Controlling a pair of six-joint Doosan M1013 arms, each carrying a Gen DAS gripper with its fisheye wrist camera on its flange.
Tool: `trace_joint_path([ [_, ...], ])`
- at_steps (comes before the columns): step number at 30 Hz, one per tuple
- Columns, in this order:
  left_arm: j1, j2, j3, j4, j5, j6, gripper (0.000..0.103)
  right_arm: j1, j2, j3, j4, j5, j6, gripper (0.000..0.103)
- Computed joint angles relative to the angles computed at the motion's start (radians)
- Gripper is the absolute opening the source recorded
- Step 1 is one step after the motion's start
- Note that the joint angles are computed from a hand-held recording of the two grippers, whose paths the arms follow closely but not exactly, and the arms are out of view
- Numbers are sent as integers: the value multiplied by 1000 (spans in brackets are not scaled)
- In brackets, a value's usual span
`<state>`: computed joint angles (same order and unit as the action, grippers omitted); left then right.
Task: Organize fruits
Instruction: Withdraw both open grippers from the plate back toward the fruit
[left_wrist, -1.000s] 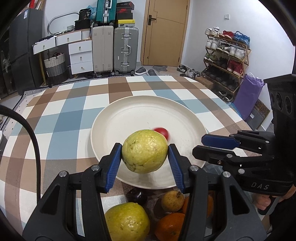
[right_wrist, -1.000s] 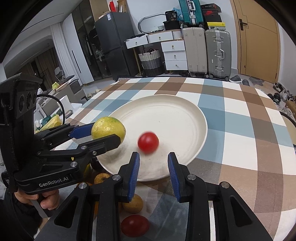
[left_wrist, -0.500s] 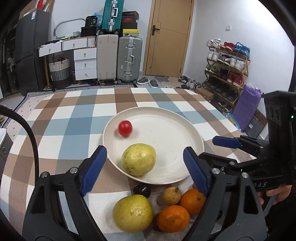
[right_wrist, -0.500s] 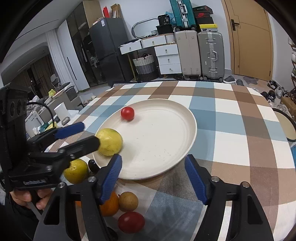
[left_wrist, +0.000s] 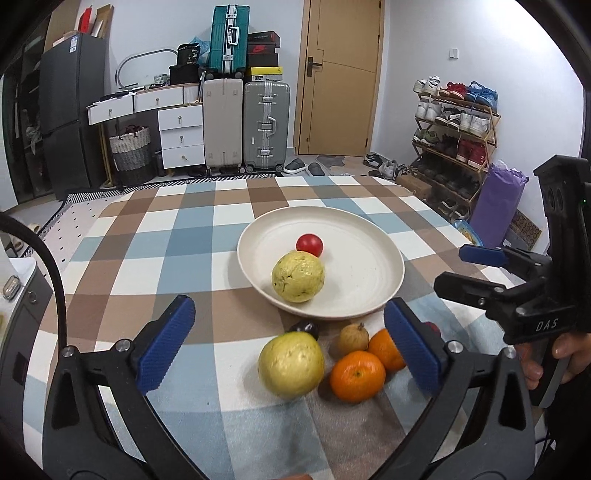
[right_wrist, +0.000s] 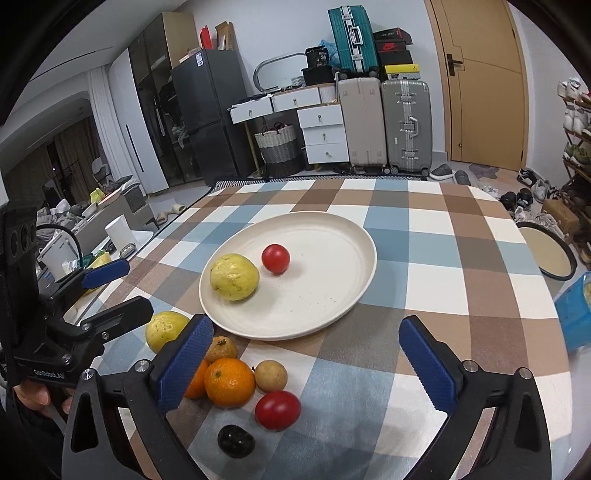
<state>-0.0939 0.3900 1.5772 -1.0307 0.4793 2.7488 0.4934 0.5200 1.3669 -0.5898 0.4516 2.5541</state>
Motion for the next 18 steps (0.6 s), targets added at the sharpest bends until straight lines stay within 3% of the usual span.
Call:
trace_joint_path([
  [11, 14, -24, 44, 36, 19, -12, 102, 27, -9, 6, 35, 86, -35, 103],
  [18, 17, -31, 57, 54, 27, -59, 102, 38, -17, 27, 55, 94, -27, 103],
])
